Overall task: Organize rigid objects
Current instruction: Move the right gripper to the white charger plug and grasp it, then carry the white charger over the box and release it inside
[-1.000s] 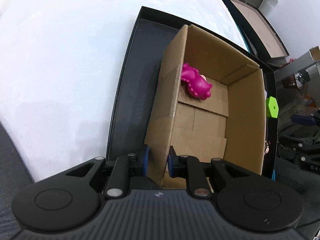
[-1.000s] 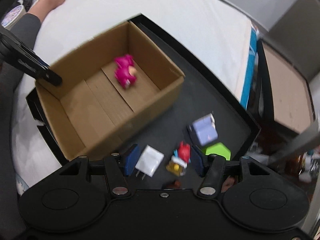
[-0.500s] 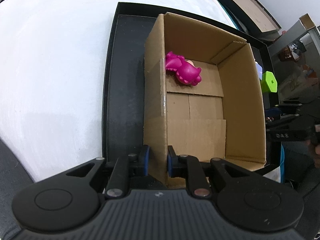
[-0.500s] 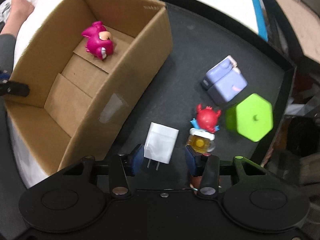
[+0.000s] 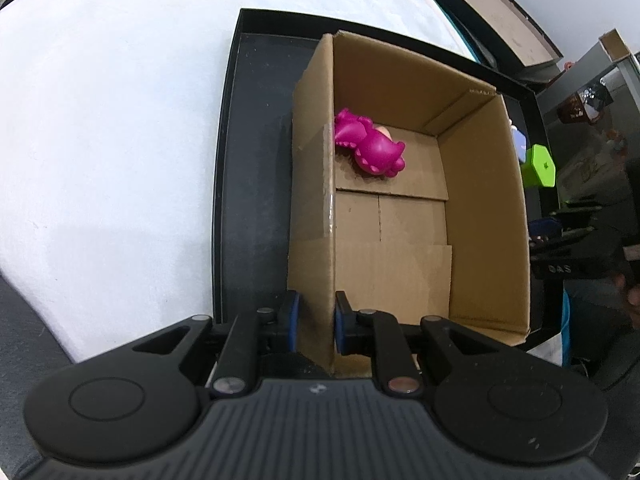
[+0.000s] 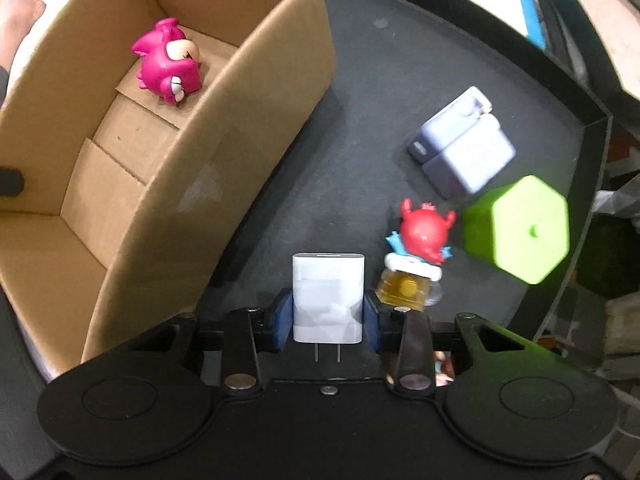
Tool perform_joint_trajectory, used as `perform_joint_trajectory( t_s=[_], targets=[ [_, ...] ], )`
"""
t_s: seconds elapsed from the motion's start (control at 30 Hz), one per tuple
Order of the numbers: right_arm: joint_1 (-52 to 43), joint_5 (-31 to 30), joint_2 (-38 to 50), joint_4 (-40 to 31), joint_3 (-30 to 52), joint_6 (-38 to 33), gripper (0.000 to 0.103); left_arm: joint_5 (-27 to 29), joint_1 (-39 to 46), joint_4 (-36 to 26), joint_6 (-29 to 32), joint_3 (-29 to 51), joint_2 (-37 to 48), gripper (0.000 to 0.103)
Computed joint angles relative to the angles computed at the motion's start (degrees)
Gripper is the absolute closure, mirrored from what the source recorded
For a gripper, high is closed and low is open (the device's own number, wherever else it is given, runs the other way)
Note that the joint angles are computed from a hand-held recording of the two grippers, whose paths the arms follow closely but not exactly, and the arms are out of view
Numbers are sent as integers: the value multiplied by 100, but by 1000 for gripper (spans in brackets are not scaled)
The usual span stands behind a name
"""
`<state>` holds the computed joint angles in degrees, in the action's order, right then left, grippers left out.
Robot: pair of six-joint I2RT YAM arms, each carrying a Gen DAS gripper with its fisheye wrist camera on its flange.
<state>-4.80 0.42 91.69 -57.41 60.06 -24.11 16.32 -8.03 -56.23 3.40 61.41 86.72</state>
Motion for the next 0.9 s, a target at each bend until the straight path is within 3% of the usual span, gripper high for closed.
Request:
perform_joint_trajectory(
  t_s=[0.2,0.5,0.9],
  targets=[
    [-18,111,-411,-611,382,-116,67,66,3,-57,-36,64,-62,87],
    [274,143,-520,-1485,1583,0,67,78,-75,35,-1,-16,-133,87],
    [1323,281,-194,-1718,2270,331,67,224,-213,339,-10,-339,-329,87]
  ],
)
